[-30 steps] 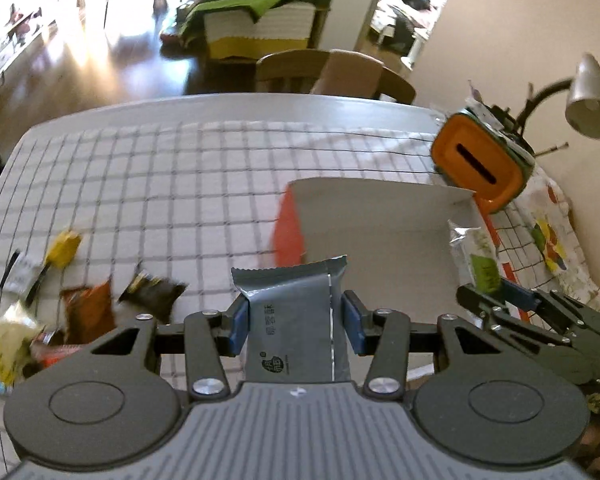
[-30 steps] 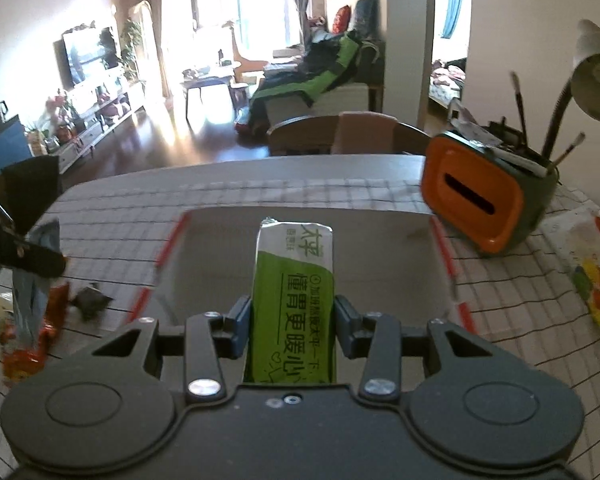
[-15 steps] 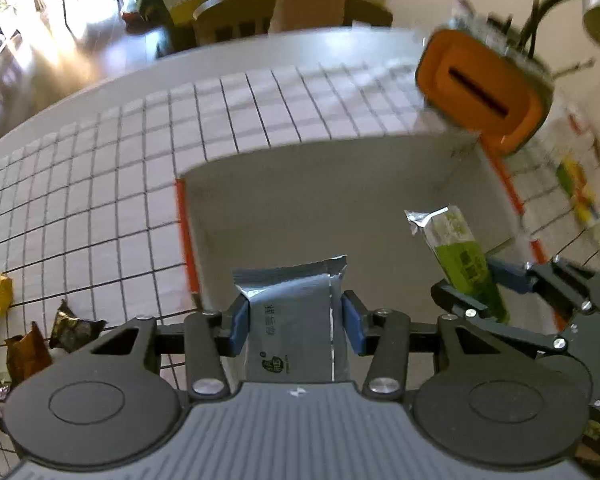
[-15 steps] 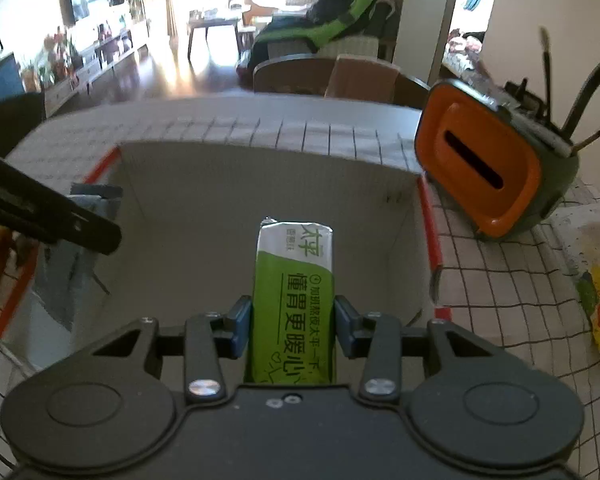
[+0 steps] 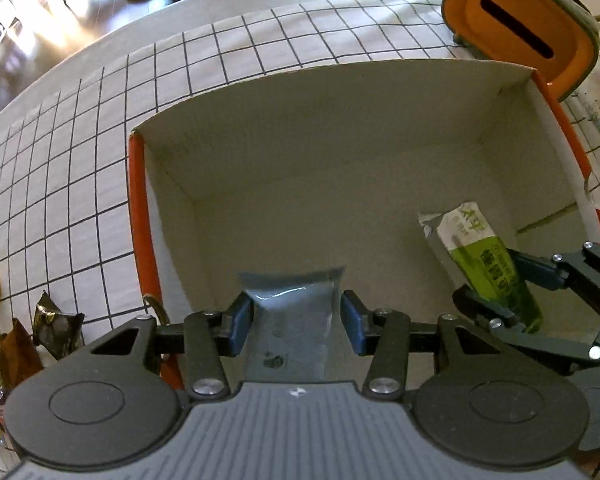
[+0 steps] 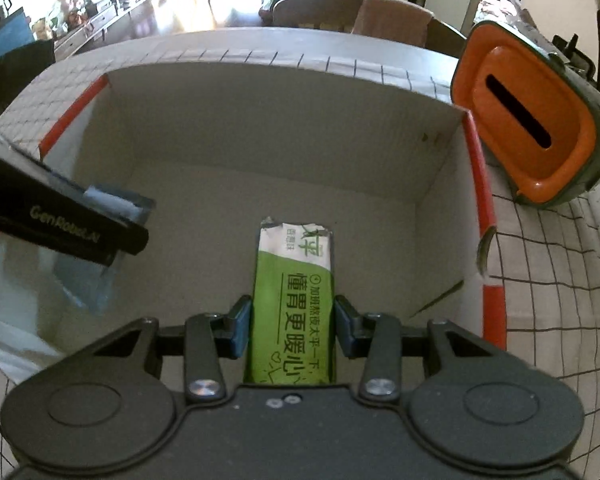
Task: Organize snacks
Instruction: 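Open both tools to drop the packet and green bar into the box, then move both tools back over the snack pile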
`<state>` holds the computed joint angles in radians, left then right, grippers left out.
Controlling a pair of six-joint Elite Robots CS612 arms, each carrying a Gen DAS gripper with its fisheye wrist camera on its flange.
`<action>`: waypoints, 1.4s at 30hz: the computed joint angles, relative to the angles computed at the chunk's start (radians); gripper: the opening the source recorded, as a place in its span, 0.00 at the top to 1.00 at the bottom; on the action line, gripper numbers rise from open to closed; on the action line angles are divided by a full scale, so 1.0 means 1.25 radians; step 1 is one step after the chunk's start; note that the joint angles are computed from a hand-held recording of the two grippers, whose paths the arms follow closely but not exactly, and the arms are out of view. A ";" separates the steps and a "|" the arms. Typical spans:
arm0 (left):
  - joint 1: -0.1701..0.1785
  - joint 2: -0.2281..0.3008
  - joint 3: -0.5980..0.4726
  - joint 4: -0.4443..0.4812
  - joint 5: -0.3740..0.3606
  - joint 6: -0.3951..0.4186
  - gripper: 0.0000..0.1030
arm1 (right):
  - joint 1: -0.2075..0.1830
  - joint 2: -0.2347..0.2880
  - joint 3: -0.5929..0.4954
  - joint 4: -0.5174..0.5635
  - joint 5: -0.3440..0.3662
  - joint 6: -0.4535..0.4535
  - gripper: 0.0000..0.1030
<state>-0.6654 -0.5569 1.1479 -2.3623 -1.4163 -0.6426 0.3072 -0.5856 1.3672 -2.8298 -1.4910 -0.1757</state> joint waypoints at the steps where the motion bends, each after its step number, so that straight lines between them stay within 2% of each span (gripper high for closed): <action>1: 0.000 0.002 -0.003 0.003 0.002 0.002 0.54 | 0.000 -0.002 0.005 -0.001 0.000 -0.007 0.60; 7: -0.002 -0.008 0.013 -0.014 0.013 -0.004 0.54 | 0.003 -0.008 0.016 -0.015 0.000 -0.022 0.60; 9: -0.003 -0.021 0.035 -0.039 0.020 -0.005 0.54 | 0.003 -0.013 0.023 -0.018 0.001 -0.015 0.60; 19: -0.011 -0.090 0.152 -0.191 0.057 -0.014 0.52 | -0.014 -0.042 0.057 -0.116 0.077 0.015 0.57; 29: -0.012 -0.150 0.260 -0.317 0.078 -0.042 0.52 | -0.012 -0.068 0.087 -0.199 0.131 0.077 0.53; 32: -0.014 -0.170 0.300 -0.362 0.088 -0.039 0.52 | -0.007 -0.075 0.096 -0.226 0.141 0.103 0.48; 35: -0.016 -0.192 0.342 -0.409 0.102 -0.028 0.52 | 0.002 -0.079 0.106 -0.258 0.140 0.124 0.32; 39: -0.017 -0.218 0.398 -0.462 0.113 -0.017 0.52 | 0.019 -0.084 0.116 -0.287 0.127 0.145 0.25; 42: -0.020 -0.238 0.443 -0.501 0.132 -0.004 0.47 | 0.029 -0.088 0.123 -0.309 0.140 0.168 0.20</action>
<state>-0.6907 -0.8546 1.7013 -2.9884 -1.2512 -0.6477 0.3433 -0.6951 1.5212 -3.2155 -1.3164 0.0345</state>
